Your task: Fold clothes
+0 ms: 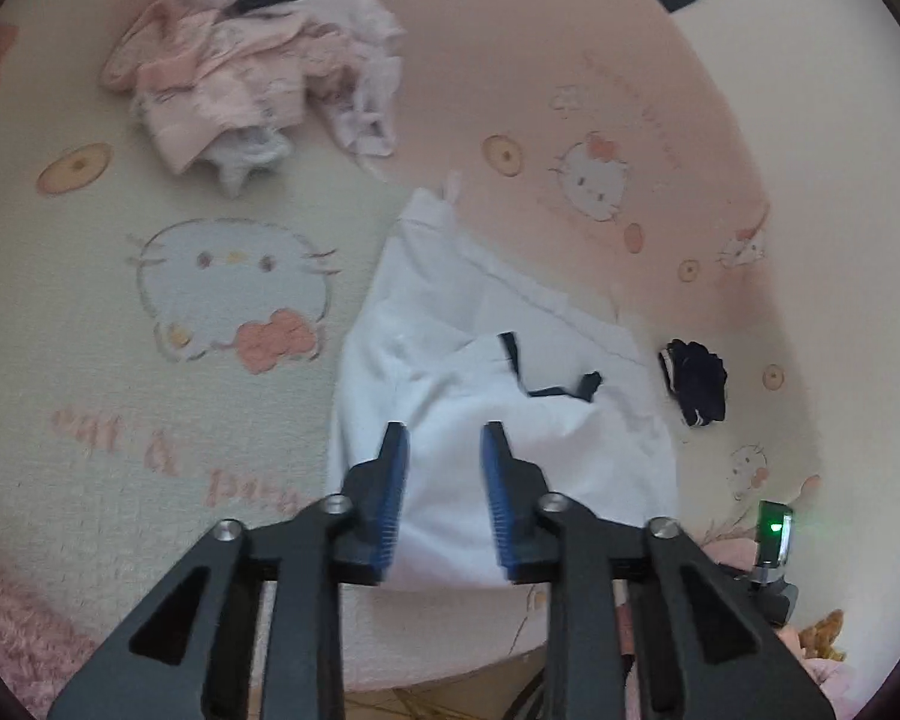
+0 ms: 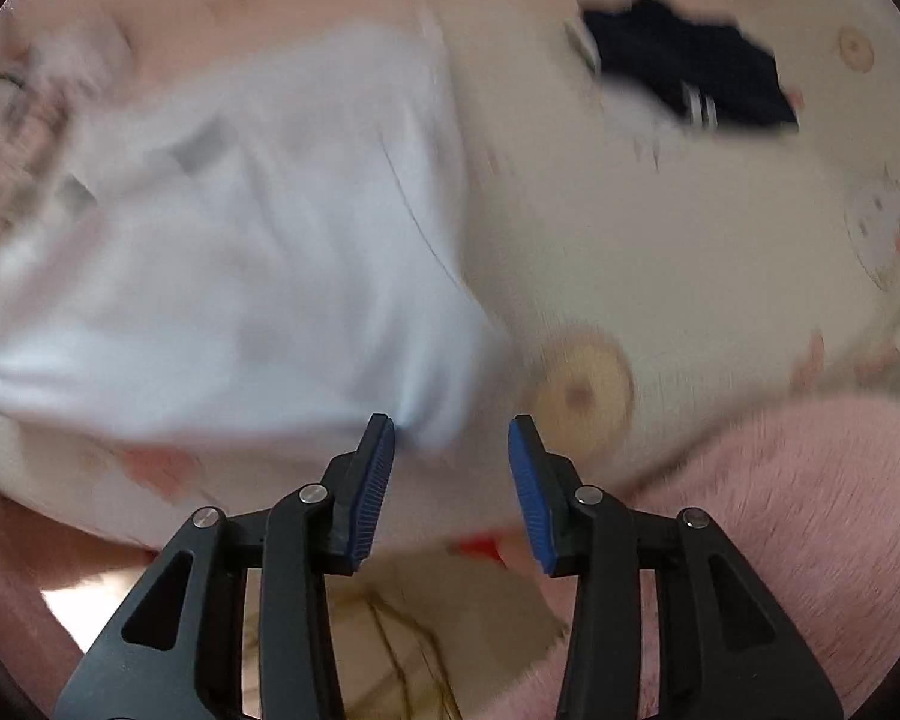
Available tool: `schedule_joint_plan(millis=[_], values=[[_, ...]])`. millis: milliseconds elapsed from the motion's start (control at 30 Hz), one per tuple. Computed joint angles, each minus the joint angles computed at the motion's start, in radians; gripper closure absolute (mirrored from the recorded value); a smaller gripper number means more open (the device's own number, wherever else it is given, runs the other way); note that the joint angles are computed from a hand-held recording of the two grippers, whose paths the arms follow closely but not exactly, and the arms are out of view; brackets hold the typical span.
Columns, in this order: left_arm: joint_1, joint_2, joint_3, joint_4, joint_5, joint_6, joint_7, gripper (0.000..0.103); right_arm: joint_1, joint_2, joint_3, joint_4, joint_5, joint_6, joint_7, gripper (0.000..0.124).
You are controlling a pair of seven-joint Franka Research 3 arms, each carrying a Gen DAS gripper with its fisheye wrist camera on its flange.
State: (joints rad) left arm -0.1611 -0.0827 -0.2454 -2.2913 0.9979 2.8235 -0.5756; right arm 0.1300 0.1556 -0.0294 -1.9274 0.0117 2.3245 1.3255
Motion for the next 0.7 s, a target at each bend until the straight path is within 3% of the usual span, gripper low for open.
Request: schedule_joint_plan(millis=[67,200,267,367,433,567,700], values=[[-0.014,0.014,0.000,0.024,-0.059,-0.046,0.103,0.078,-0.005,0.017,-0.013,0.027,-0.013,-0.025,0.047,0.084],[-0.033,0.083,0.020,0.125,-0.251,-0.140,0.484,0.078,-0.019,-0.037,-0.003,-0.025,0.032,0.142,-0.003,0.084],[-0.025,0.136,0.038,0.170,-0.302,-0.094,0.612,0.078,-0.017,-0.037,0.018,-0.011,0.091,0.189,-0.088,0.084],[-0.013,0.217,0.037,0.236,-0.472,-0.058,0.857,0.078,0.004,0.017,0.057,0.091,0.178,0.143,-0.226,0.083],[-0.008,0.271,0.028,0.288,-0.573,-0.075,1.005,0.078,0.026,0.052,0.074,0.134,0.209,0.131,-0.274,0.083],[-0.041,0.353,0.053,0.392,-0.604,-0.194,1.117,0.078,0.082,0.118,0.072,0.191,0.179,0.134,-0.267,0.083],[-0.054,0.351,0.091,0.401,-0.557,-0.207,1.125,0.071,0.089,0.169,0.068,0.257,0.174,0.126,-0.260,0.083]])
